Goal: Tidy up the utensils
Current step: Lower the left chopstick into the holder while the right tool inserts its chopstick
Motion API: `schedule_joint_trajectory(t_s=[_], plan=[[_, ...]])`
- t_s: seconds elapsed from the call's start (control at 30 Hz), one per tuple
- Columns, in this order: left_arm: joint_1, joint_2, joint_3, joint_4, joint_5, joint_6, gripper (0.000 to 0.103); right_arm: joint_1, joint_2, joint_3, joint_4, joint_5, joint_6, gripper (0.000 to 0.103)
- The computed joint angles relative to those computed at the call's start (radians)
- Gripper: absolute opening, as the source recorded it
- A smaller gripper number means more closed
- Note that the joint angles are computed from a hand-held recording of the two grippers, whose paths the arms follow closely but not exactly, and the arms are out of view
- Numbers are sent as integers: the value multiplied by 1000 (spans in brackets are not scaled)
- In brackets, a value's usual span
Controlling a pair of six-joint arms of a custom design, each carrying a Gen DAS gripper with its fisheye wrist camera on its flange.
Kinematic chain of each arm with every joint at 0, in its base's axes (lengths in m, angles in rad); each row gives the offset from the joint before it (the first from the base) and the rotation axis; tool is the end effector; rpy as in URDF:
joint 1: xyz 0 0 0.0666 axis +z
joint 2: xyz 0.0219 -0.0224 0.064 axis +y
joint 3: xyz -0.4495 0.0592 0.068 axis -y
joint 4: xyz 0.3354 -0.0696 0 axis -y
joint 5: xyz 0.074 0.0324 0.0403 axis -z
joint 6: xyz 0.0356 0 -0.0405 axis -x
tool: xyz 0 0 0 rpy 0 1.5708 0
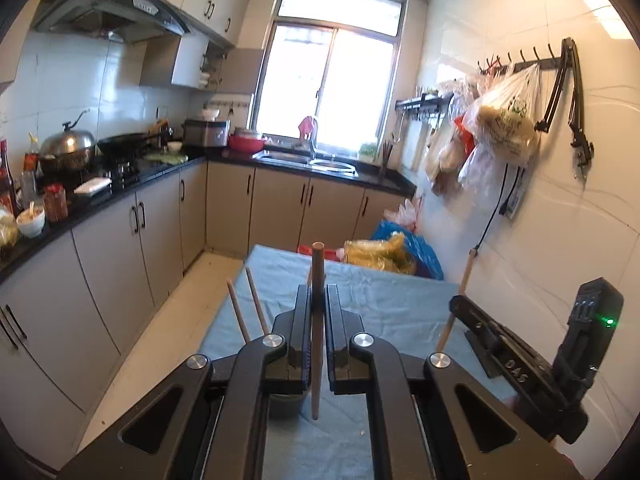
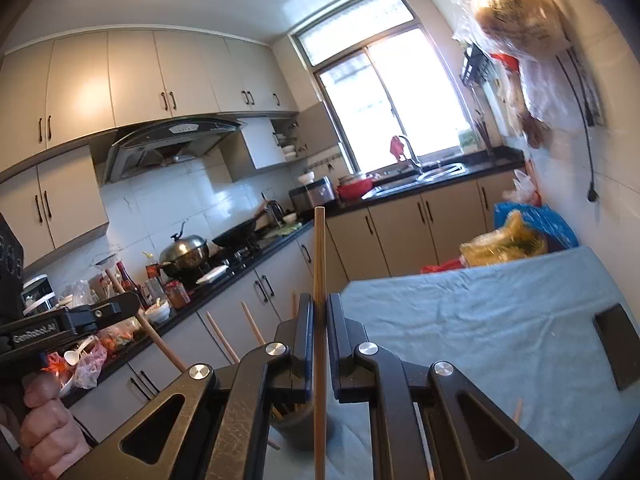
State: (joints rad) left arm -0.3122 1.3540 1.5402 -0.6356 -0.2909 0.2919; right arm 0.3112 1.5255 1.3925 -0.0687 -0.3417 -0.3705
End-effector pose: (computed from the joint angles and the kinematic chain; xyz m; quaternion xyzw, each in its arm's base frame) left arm 0.4013 -0.1192 0.5992 -0.0686 0.8387 -0.0393 0.5389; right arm 0.4793 0.1663 0.5165 -0.0848 0.7663 0.3324 0.5432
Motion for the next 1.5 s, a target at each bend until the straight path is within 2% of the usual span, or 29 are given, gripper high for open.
schedule_joint_trajectory(t_s=[0.17,0.5,0.83,1.13,1.5], plan=[[21,9,40,7,-14,-26,6,34,45,83,1,34,-7,7],[94,63,80,-6,32,-19,6,112,147,233,-2,134,5,7],[145,98,66,-9,86,-6,6,146,236,281,-8,195,42,7],[145,117,49,-10,96,5,6,146,241,259,-11,183,71,7],[142,131,21,-15,80,15,6,149,234,225,-55,143,92,7]])
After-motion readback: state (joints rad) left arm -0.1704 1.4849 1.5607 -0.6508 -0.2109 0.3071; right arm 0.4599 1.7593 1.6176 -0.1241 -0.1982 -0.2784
